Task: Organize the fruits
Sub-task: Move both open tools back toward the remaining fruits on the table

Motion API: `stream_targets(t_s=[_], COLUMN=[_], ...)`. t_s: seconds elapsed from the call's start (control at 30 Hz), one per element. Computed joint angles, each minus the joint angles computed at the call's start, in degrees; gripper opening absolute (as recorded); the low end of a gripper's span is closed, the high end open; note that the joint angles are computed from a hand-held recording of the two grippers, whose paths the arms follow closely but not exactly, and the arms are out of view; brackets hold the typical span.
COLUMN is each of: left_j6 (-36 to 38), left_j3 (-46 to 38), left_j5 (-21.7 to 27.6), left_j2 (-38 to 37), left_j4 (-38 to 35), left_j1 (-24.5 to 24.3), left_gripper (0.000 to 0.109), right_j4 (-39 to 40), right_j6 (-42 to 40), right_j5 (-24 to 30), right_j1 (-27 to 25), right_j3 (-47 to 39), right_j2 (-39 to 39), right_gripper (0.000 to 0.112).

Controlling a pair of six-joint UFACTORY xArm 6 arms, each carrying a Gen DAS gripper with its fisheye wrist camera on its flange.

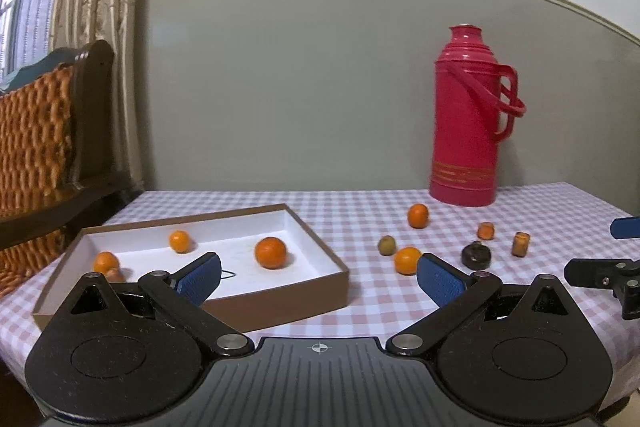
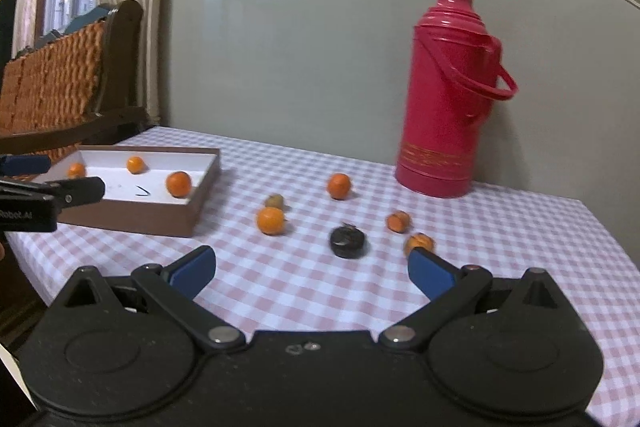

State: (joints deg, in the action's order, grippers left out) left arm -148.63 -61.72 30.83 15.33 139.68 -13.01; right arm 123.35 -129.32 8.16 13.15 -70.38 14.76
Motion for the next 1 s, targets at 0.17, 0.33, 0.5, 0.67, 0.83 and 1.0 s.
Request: stream_targets(t_s=[0.17,0.33,0.5,0.67,0.83,1.0], left_j6=[0.86,2.19,2.11,2.9,5.5,7.49], left_j3=[-1.66,-3.26,-4.45,-6.54,-10.63,-14.34], left_j5=[-0.17,-0.69,-0.71,-1.22,-2.63,-3.11], left_j2=[1.36,2.61,3.64,5.34,8.65,11.51], left_j4=[0.07,-0.37,-0.25,-1.32,-2.16,-3.32], left_j1=[-1.3,-2.06,-2.45,-2.64,-3.2,-3.82], left_gripper=[0.103,0.103,0.103,0.103,0.103,0.103], right_j4=[5.87,8.82,9.67,13.84,17.34,20.28], right_j6=[-5.51,-9.03,-10.1,-14.42,-18.67,-21.24], right_j5=[0.36,-0.31,-0.64,-0.24,-0.8,-1.81], right_j1=[-1.45,-1.84,-2.47,-3.57,-4.22,-4.84], right_j3=[0.18,-1.02,-2.01,-2.24,-3.98,-7.23], right_j2=[-0.52,0.39,1.34,1.35,2.8,5.33], right_gripper=[0.097,0.097,0.096,0.093,0.092,0.087])
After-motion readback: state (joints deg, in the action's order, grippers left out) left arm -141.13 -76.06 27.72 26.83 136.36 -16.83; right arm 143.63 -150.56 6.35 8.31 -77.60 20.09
